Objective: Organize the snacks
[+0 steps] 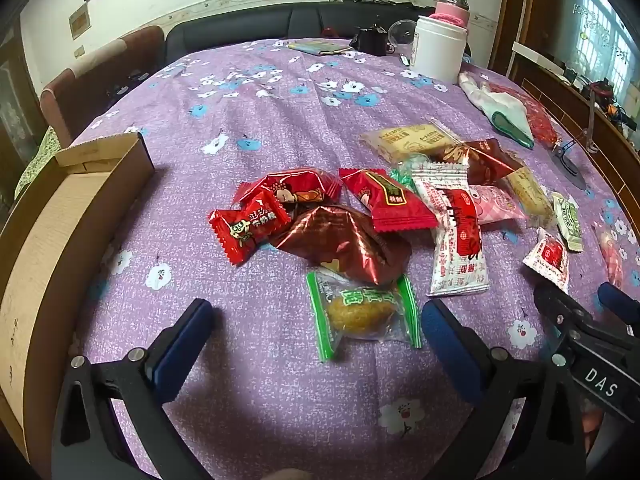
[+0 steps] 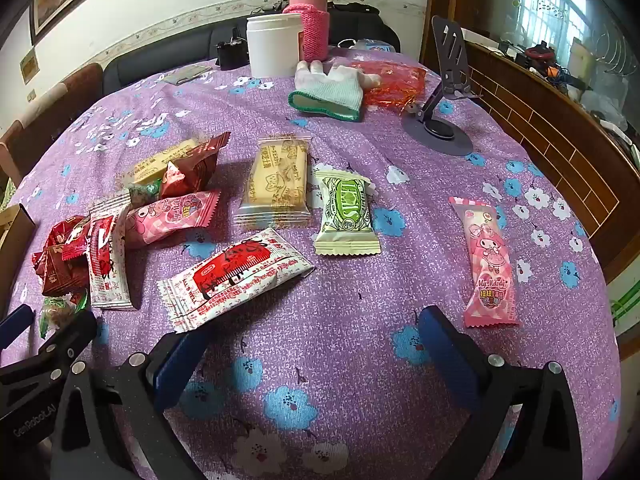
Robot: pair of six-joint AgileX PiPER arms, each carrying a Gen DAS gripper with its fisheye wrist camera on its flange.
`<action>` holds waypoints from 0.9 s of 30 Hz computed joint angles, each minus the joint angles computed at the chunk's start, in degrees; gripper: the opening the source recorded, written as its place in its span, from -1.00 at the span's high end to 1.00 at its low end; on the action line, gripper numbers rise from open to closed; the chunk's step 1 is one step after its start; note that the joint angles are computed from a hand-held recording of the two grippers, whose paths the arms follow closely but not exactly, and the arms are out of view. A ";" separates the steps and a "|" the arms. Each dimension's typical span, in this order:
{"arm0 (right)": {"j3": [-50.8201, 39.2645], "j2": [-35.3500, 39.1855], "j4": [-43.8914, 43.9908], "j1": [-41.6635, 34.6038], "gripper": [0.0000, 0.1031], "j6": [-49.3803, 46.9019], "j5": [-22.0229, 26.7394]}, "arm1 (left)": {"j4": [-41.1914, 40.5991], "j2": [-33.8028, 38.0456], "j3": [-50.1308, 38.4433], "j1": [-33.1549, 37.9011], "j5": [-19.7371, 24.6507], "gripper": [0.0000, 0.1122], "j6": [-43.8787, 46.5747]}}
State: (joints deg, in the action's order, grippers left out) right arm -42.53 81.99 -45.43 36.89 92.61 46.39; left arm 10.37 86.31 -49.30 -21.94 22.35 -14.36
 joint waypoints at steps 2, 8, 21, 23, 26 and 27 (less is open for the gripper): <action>-0.04 0.05 0.03 0.02 -0.98 -0.07 0.10 | 0.32 0.02 -0.04 -0.05 0.07 -0.83 -0.27; -0.07 0.07 0.01 0.04 -0.98 -0.07 0.15 | 0.23 0.00 0.00 -0.03 -0.01 -0.83 -0.24; -0.19 0.15 0.05 0.02 -0.98 -0.15 0.18 | 0.29 0.01 -0.01 -0.04 0.00 -0.83 -0.36; -0.20 0.16 0.05 -0.01 -0.98 -0.16 0.16 | 0.37 -0.01 0.02 -0.07 0.01 -0.83 -0.50; -0.18 0.15 0.04 -0.03 -0.98 -0.17 0.12 | -1.12 -0.18 -0.01 0.25 0.45 -0.83 1.19; -0.18 0.15 0.04 -0.03 -0.98 -0.17 0.12 | -2.40 -0.14 -0.18 0.61 0.89 -0.83 2.94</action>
